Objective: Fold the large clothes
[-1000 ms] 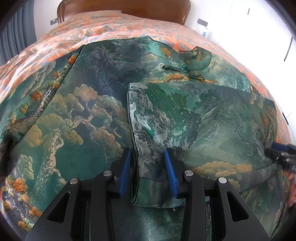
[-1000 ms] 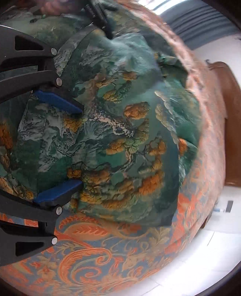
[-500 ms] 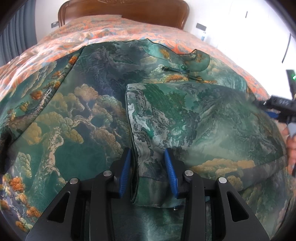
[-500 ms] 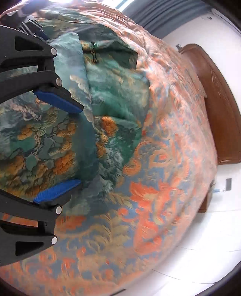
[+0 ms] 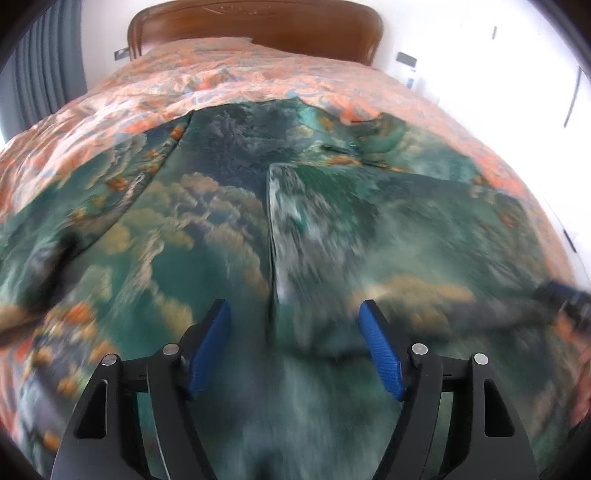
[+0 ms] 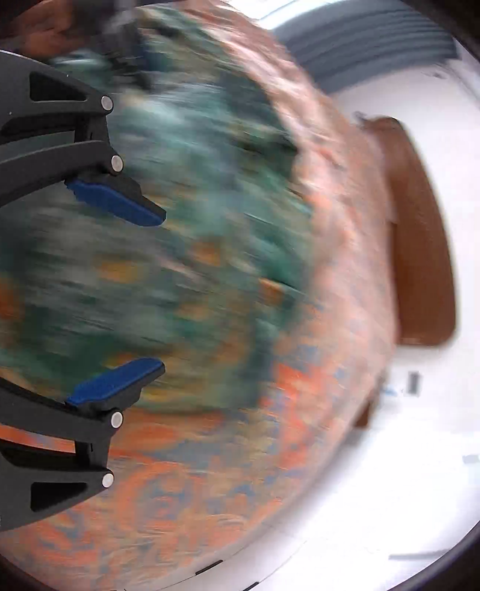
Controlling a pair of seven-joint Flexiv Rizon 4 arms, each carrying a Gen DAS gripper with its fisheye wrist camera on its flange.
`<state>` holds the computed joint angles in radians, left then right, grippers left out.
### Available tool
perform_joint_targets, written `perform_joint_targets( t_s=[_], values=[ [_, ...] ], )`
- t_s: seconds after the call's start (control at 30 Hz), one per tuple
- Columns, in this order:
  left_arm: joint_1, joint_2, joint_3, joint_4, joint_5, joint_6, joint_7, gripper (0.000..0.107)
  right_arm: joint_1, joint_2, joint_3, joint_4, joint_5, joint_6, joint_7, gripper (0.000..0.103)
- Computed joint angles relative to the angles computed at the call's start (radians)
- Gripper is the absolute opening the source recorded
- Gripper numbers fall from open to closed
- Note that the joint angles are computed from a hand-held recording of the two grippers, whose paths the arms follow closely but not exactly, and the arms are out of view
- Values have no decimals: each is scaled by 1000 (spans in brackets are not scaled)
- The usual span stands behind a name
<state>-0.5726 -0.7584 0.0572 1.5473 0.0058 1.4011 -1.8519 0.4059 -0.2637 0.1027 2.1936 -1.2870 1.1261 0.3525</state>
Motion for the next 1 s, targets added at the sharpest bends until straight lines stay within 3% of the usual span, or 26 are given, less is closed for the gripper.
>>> perform_joint_targets(
  t_s=[0.07,0.23,0.37,0.47,0.67,0.83,1.0],
  values=[
    [19,68,-30,85,6,2,26,81,26,18,45,36,97,-17,-48,76],
    [73,234,-77,313,9,41,83,88,111,105,102,111,43,-72,86,76],
    [36,329,-9,431,63,67,54,89,224,141,192,118,45,-272,212,76],
    [18,402,32,524,121,106,24,92,329,123,252,78,120,-453,254,76],
    [-45,491,142,636,261,182,-108,94,513,45,291,-39,208,-702,322,79],
    [-100,517,230,664,373,212,-231,96,609,-5,284,-106,219,-806,372,79],
    [-34,532,190,691,402,215,-255,96,656,-39,272,-148,225,-847,353,79]
  ],
)
